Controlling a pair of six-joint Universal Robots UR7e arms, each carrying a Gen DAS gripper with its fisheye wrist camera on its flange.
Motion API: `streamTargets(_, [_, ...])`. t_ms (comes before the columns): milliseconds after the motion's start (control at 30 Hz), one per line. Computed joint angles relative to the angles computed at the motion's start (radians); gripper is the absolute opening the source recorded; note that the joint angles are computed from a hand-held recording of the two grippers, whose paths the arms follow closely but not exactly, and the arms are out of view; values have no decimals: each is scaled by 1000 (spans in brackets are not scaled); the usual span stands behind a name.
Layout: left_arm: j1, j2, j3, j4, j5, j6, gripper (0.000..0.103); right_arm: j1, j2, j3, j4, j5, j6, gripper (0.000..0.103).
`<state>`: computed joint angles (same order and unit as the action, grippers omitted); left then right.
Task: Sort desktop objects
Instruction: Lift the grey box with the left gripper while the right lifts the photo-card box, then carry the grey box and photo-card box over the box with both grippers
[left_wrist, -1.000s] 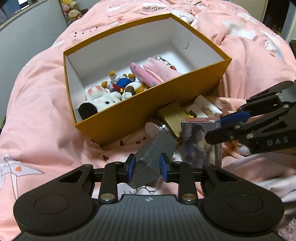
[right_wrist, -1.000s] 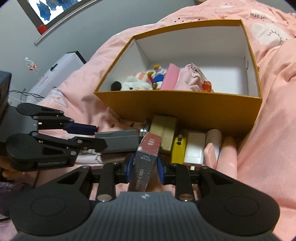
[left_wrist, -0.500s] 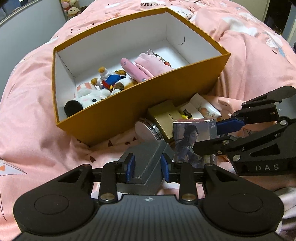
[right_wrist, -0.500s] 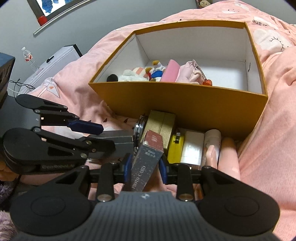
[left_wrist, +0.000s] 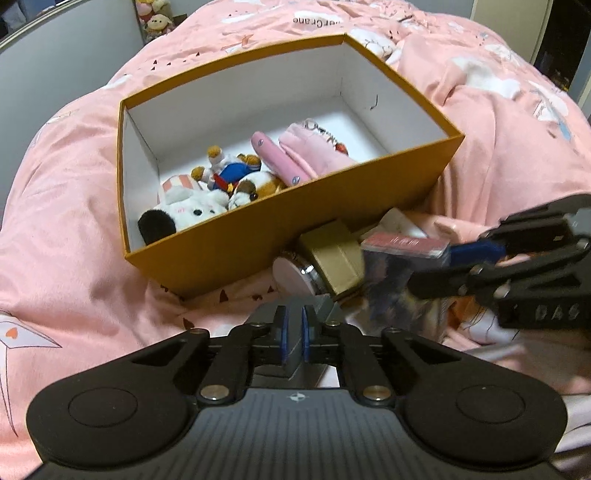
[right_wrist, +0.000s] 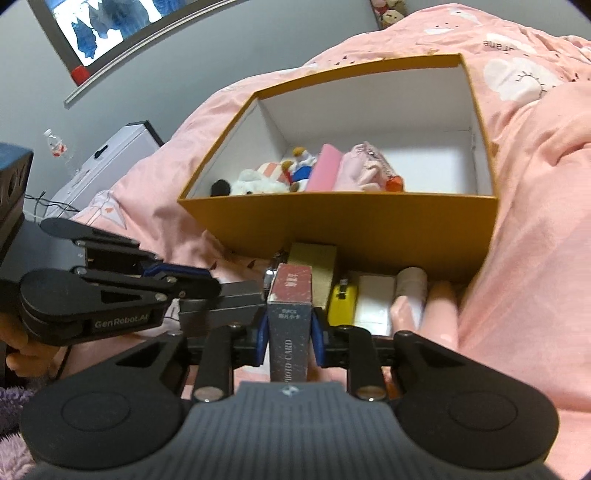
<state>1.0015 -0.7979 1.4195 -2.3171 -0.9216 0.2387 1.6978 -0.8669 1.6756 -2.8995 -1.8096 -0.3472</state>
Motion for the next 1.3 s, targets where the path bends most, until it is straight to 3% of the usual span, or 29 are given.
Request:
streamTargets(100, [-1, -4, 2, -4, 0, 9, 11, -6, -23, -10, 64, 18, 28, 25])
streamTargets(267, [-4, -12, 4, -3, -5, 30, 36, -12, -58, -32, 170, 56, 23, 25])
streamTargets(333, [-6, -10, 5, -7, 10, 35, 53, -15, -49, -50, 205, 52, 22, 25])
streamTargets(533, [0, -8, 2, 19, 6, 45, 57, -20, -7, -80, 217, 43, 25, 26])
streamTargets(767, [-36, 9, 57, -4, 84, 193, 58, -19, 5, -80, 196, 22, 0, 26])
streamTargets(1067, [-69, 51, 117, -103, 262, 339, 58, -15, 9, -77, 191, 2, -25, 32])
streamTargets(1300, [-72, 58, 137, -136, 296, 386, 58, -13, 17, -77, 188, -12, -40, 31])
